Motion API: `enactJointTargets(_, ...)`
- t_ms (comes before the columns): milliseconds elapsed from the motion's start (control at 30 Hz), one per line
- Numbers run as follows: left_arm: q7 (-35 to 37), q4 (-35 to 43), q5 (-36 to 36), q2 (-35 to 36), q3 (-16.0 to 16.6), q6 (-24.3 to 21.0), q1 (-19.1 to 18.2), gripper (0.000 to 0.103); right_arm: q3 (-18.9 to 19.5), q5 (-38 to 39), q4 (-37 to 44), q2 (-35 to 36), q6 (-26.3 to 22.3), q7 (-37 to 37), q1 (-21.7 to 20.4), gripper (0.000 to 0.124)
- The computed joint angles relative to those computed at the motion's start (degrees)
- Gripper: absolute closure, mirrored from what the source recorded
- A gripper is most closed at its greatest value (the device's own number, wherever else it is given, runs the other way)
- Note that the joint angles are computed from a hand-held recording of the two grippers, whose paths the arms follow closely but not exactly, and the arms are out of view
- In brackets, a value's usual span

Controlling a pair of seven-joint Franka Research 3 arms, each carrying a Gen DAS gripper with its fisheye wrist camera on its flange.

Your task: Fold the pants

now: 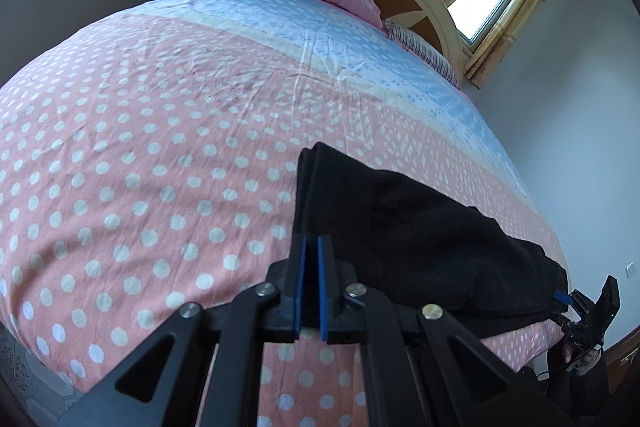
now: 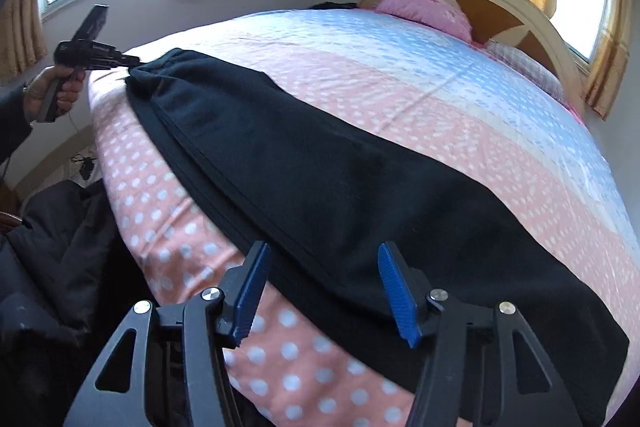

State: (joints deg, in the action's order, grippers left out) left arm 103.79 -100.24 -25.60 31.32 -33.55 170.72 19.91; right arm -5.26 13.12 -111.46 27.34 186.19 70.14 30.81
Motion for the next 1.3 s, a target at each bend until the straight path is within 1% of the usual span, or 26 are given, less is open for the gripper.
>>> enactJointTargets(67, -1.3, 0.4, 0.8, 0.0, 1.4, -0.4, -1.3, 0.098, -4.3, -0.9, 2.3, 1.7, -1.3, 0.8, 4.4, 0.066)
enactJointTargets(100, -1.5, 0.6, 0.9, 0.2, 1.6, -0.6, -1.5, 0.098, -3.9, -2.9, 3.3, 2.4, -2.0, 2.2, 4.1, 0.066)
enactJointTargets(133, -1.9, 1.0, 1.2, 0.4, 1.9, -1.0, -1.9, 0.098, -1.6, -1.4, 4.4, 2.9, -2.8, -0.3, 2.4, 0.067)
enactJointTargets(167, -2.2, 1.0, 1.5, 0.5, 2.3, -1.1, -2.2, 0.098, -0.6, -0.2, 5.5, 3.5, -3.5, -2.3, 2.0, 0.067)
enactJointTargets(200, -2.2, 1.0, 1.7, 0.5, 2.3, -1.0, -2.4, 0.098, -1.6, -2.8, 6.3, 4.2, -4.2, -0.3, 2.7, 0.067)
enactJointTargets(233, -1.8, 0.9, 1.6, 0.6, 1.8, -0.7, -2.1, 0.098, -4.5, -3.7, 7.5, 5.3, -5.0, 0.8, 5.3, 0.072)
enactJointTargets(267, -1.6, 0.9, 1.9, 0.6, 1.8, -0.3, -2.1, 0.098, -7.9, -5.2, 8.8, 6.5, -6.2, 3.0, 8.2, 0.089)
enactJointTargets(300, -2.1, 0.8, 2.7, 0.4, 2.6, -0.2, -2.9, 0.098, -9.3, -7.4, 9.9, 7.5, -6.8, 5.8, 9.1, 0.098)
enactJointTargets(333, -2.9, 0.8, 3.8, 0.1, 3.9, -0.1, -4.0, 0.098, -8.7, -5.5, 10.8, 7.8, -7.4, 4.9, 8.7, 0.109)
enactJointTargets(367, -3.6, 0.7, 4.9, -0.1, 5.0, 0.1, -4.9, 0.098, -6.6, -5.5, 11.4, 7.7, -8.1, 4.8, 6.9, 0.119)
enactJointTargets(400, -3.8, 0.8, 5.4, -0.1, 4.7, -0.3, -4.6, 0.099, -6.6, -6.4, 11.5, 7.6, -7.9, 5.6, 6.7, 0.120)
enactJointTargets(433, -2.1, 0.8, 4.3, 0.3, 2.3, -0.4, -2.6, 0.099, -7.7, -7.3, 11.3, 7.4, -7.3, 6.5, 7.7, 0.121)
enactJointTargets(500, -1.4, 0.5, 3.1, -0.1, 0.6, -0.2, -1.0, 0.100, -5.4, -7.6, 10.0, 5.7, -5.9, 6.6, 5.9, 0.121)
enactJointTargets(600, 2.7, -0.5, -1.7, -0.4, -5.5, 0.1, 4.7, 0.100, -3.7, -8.0, 7.1, 2.7, -4.6, 5.6, 4.7, 0.121)
enactJointTargets(633, 3.9, -0.9, -2.9, -0.7, -6.6, 0.2, 5.8, 0.100, -3.7, -8.2, 6.5, 2.2, -4.6, 5.4, 4.7, 0.121)
enactJointTargets(667, 4.5, -1.3, -3.4, -1.1, -6.6, 0.1, 6.0, 0.100, -3.6, -8.2, 6.3, 2.1, -5.0, 5.3, 4.7, 0.121)
enactJointTargets(767, 3.9, -1.2, -3.3, -1.5, -3.5, -1.0, 3.4, 0.100, -4.6, -9.1, 7.6, 3.8, -7.6, 5.9, 5.6, 0.121)
enactJointTargets(867, 1.8, -0.7, -2.7, -0.9, 0.4, -1.8, 0.1, 0.100, -7.5, -11.2, 9.1, 6.0, -9.5, 8.7, 7.9, 0.121)
enactJointTargets(967, 0.6, -0.4, -3.0, -0.1, 1.6, -1.3, -0.9, 0.099, -2.6, -10.9, 10.2, 6.0, -11.6, 7.7, 3.5, 0.120)
enactJointTargets(1033, -1.0, -0.3, -2.0, -0.2, 3.3, -0.6, -2.3, 0.093, -1.9, -11.6, 10.0, 5.8, -11.0, 7.5, 2.7, 0.119)
enactJointTargets(1067, -2.3, -0.4, -1.3, -0.4, 4.3, -0.2, -3.1, 0.091, -0.3, -11.3, 10.0, 5.4, -11.6, 6.8, 1.3, 0.115)
enactJointTargets(1100, -2.6, -0.3, -1.1, -0.4, 4.0, -0.4, -2.7, 0.090, 1.2, -11.0, 9.7, 5.0, -11.9, 6.0, 0.0, 0.112)
enactJointTargets(1167, -5.5, -0.8, 0.8, -1.5, 6.5, -0.5, -4.4, 0.077, 5.6, -9.7, 8.0, 3.3, -11.5, 2.7, -3.9, 0.096)
enactJointTargets(1200, -6.2, -1.7, 1.5, -2.2, 7.1, 0.5, -4.7, 0.070, 6.5, -9.0, 6.8, 2.4, -10.6, 2.0, -4.8, 0.095)
enactJointTargets(1267, -7.1, -3.7, 2.6, -3.7, 7.2, 3.4, -4.7, 0.063, 8.6, -7.1, 6.6, 1.3, -10.4, 0.6, -6.7, 0.095)
enactJointTargets(1300, -8.5, -4.8, 4.0, -4.7, 8.3, 5.0, -5.7, 0.057, 9.1, -6.3, 6.9, 1.0, -10.2, 0.2, -7.3, 0.095)
